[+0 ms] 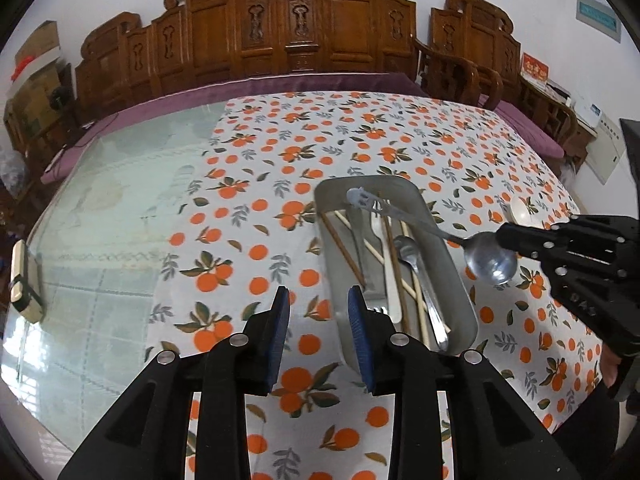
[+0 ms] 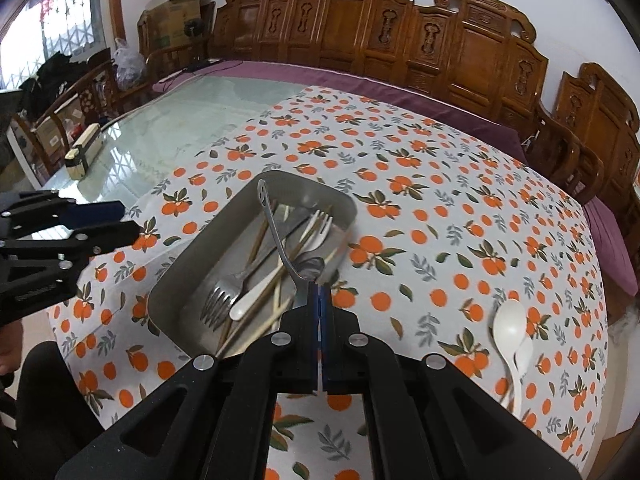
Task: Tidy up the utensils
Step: 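Lower the held metal utensil into the tray and open the right tool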
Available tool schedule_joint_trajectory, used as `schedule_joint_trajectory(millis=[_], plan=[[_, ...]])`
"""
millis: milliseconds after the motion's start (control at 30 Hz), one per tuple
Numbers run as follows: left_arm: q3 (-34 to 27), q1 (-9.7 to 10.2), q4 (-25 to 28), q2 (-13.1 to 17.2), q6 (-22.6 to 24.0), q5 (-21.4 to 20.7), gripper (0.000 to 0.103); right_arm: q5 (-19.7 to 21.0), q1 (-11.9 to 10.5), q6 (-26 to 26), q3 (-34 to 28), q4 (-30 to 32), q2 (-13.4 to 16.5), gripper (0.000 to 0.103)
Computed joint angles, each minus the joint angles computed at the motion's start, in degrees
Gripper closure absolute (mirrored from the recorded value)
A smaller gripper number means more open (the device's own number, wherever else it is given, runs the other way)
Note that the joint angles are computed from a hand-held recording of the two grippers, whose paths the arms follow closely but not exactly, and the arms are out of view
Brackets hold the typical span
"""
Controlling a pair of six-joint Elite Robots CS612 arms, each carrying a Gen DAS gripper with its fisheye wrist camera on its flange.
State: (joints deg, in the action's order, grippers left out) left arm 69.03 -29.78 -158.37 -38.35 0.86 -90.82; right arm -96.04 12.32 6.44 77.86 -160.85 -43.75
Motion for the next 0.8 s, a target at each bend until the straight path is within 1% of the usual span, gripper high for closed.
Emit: schedule_joint_trajectory(millis=[367, 600, 733, 800], plan=[[0.6, 0.7, -0.5, -0.5, -0.1, 0.1, 0.075, -3.1, 0.9, -0.1, -5.7, 4.7, 3.3, 0.102], [0.9, 0.92, -0.5, -0.6, -0.1, -0.1, 0.074, -6.4, 1.8, 0.9, -10.4, 9.6, 6.0, 0.102], [0.9, 0.89, -0.5, -0.6, -0.2, 0.0, 0.074, -5.7, 2.1, 1.4, -10.8, 9.9, 6.4, 0.101], [1.0, 0.95, -0.6, -0.7, -0.2, -0.1, 0.074, -4.0, 2.0, 1.7, -10.2, 9.0, 6.1, 0.1]])
